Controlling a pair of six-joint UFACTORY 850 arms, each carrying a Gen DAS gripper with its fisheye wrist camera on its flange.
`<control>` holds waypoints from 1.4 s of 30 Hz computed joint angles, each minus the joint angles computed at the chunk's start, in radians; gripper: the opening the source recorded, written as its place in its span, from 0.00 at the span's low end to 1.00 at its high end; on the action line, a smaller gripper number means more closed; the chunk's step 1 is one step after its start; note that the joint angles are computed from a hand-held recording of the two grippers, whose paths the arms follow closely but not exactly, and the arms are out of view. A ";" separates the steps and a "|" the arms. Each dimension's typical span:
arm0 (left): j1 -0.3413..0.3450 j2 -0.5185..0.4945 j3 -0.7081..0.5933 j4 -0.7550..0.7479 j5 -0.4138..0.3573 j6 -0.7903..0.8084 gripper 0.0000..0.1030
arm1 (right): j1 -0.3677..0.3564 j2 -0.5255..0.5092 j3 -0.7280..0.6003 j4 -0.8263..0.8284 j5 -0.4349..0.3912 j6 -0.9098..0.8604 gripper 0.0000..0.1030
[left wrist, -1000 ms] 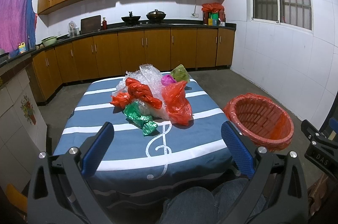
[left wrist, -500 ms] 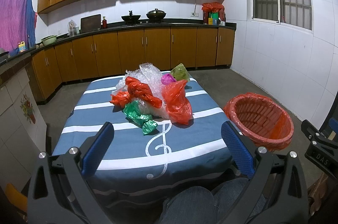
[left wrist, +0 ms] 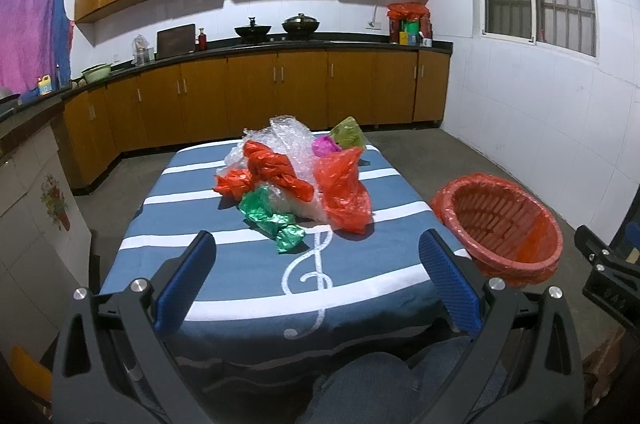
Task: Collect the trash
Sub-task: 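Grasp a red bag with the right gripper while the left gripper grasps another red bag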
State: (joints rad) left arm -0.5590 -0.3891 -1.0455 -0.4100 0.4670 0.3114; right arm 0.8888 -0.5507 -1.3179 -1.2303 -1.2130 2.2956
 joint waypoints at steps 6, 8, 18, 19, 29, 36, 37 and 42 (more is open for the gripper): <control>0.041 -0.032 -0.028 -0.066 -0.020 0.016 0.96 | -0.034 -0.020 -0.032 -0.051 0.083 -0.019 0.98; 0.062 -0.045 -0.041 -0.080 -0.030 0.012 0.96 | -0.059 -0.047 -0.072 -0.072 0.130 -0.040 0.98; 0.155 -0.160 -0.190 -0.248 -0.071 0.126 0.96 | -0.145 -0.214 -0.327 -0.206 0.333 -0.157 0.93; 0.161 -0.170 -0.204 -0.265 -0.076 0.140 0.96 | -0.159 -0.249 -0.378 -0.208 0.366 -0.186 0.92; 0.217 -0.307 -0.390 -0.314 -0.136 0.167 0.95 | -0.242 -0.513 -0.785 -0.017 0.527 -0.477 0.78; 0.222 -0.382 -0.508 -0.257 -0.195 0.122 0.86 | -0.277 -0.672 -1.025 0.197 0.522 -0.744 0.62; 0.220 -0.393 -0.526 -0.248 -0.203 0.116 0.86 | -0.279 -0.666 -1.012 0.203 0.531 -0.744 0.60; 0.200 -0.455 -0.628 -0.292 -0.244 0.176 0.86 | -0.290 -0.613 -0.893 0.180 0.597 -0.690 0.31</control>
